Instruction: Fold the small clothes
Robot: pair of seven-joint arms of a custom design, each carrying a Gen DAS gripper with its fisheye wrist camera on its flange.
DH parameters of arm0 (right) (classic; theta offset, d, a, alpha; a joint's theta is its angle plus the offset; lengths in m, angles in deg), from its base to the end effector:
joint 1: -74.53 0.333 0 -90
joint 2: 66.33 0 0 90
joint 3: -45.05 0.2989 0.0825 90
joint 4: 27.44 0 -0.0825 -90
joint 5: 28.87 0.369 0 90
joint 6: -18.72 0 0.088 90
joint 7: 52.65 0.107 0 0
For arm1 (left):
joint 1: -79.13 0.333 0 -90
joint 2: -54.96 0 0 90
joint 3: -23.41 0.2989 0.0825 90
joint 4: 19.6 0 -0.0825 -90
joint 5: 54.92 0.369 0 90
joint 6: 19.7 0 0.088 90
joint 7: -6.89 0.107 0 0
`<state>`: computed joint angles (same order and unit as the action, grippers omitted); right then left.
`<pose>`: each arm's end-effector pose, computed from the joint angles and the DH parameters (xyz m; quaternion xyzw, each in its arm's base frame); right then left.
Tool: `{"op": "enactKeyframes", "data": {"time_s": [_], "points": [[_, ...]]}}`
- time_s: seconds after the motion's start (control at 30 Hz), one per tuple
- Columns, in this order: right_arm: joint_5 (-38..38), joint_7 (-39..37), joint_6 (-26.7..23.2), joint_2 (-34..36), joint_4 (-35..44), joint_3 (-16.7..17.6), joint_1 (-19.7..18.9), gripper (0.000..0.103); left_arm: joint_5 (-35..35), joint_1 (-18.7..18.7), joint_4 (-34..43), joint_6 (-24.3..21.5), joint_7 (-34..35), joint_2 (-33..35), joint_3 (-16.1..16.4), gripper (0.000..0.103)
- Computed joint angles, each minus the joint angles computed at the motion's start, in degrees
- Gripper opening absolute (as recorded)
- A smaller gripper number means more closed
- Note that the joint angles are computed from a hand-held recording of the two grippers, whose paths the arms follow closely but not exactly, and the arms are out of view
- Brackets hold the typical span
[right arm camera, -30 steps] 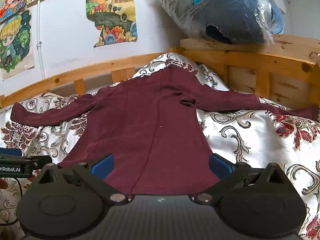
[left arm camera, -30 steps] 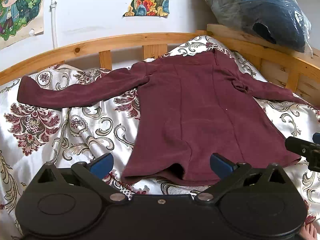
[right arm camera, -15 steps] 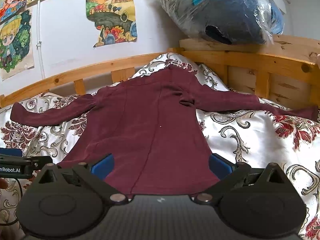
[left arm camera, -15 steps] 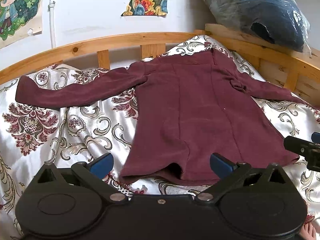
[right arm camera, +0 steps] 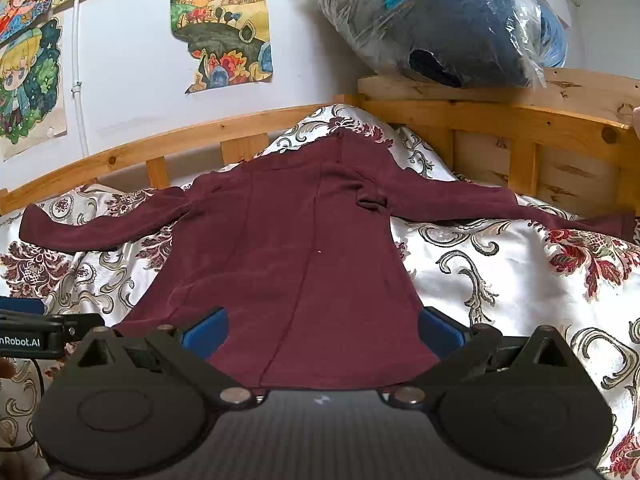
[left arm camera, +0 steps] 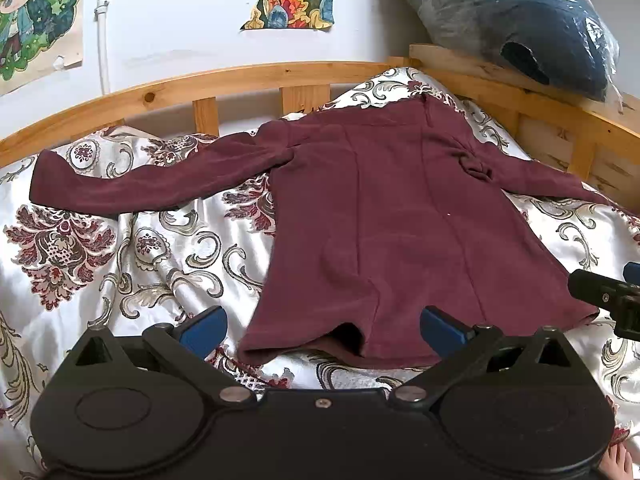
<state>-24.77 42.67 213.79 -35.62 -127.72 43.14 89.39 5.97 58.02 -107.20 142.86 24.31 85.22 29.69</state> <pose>0.6740 0.1512 0.4005 -0.6193 0.5787 -0.3072 0.4326 0.6719 -0.2403 0.4116 -0.6417 0.6057 -0.3127 0.3514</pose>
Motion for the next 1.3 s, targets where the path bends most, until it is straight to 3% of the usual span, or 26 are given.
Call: {"op": "enactKeyframes", "data": {"time_s": [1.1,1.3], "points": [[-0.2,0.4,-0.7,0.0,-0.1,0.5,-0.7,0.103,-1.2,0.2,-0.1,-0.2,1.3,0.1,-0.2,0.102],[1.4,0.5,-1.6,0.0,0.0,-2.6,2.1,0.103,-2.4,0.3,0.2,-0.4,2.4,0.4,-0.4,0.102]]}}
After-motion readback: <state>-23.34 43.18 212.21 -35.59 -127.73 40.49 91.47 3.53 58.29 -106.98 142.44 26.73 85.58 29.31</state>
